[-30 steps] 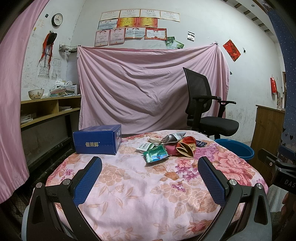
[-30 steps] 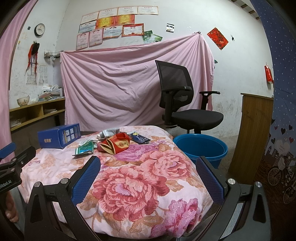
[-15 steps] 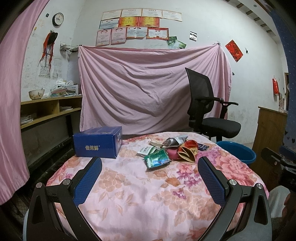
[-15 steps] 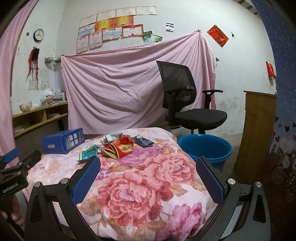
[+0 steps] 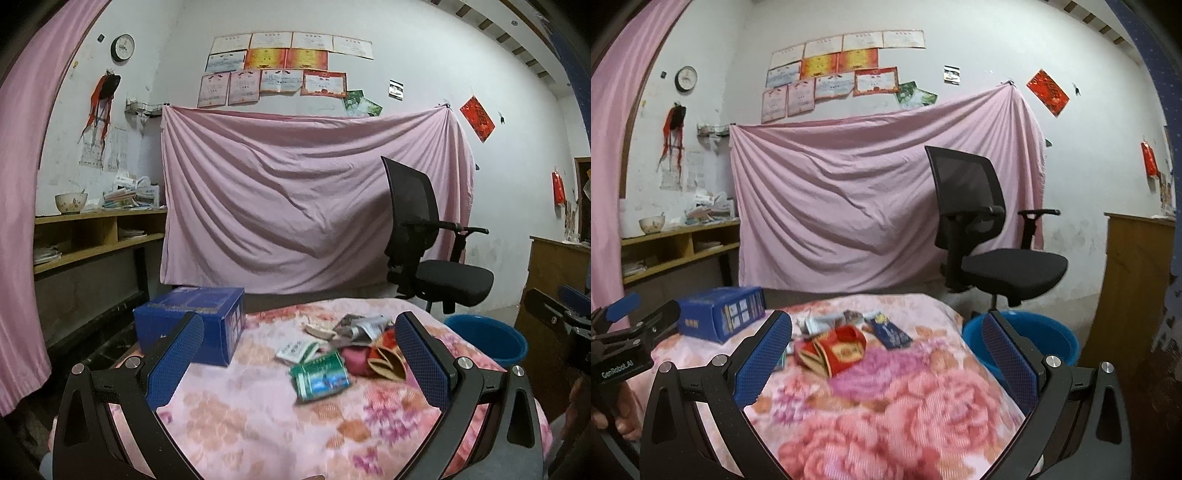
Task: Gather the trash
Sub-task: 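Grasp the green wrapper with the left tool while the right tool grasps the red packet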
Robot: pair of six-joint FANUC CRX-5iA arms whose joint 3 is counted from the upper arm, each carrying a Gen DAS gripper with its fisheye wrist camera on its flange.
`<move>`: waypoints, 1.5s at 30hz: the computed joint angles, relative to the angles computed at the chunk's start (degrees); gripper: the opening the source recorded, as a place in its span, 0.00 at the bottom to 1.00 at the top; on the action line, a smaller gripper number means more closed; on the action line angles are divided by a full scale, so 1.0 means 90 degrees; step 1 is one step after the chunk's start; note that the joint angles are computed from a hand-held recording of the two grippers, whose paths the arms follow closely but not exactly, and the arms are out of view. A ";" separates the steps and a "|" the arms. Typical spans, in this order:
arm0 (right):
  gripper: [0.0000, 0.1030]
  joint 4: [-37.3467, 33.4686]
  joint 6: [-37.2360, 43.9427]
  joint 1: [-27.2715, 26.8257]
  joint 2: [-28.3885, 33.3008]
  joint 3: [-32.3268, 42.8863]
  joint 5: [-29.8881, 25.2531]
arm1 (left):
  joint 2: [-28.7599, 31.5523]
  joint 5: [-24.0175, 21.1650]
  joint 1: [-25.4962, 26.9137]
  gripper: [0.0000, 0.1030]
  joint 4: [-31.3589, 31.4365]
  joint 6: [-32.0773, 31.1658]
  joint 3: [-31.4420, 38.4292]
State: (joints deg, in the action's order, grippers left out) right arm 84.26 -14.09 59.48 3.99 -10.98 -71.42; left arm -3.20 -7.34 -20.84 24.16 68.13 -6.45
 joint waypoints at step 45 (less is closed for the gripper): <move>0.98 -0.8044 0.7897 -0.2215 0.1867 0.4139 0.1843 | 0.3251 -0.5121 0.0313 0.96 -0.0487 0.0135 0.4196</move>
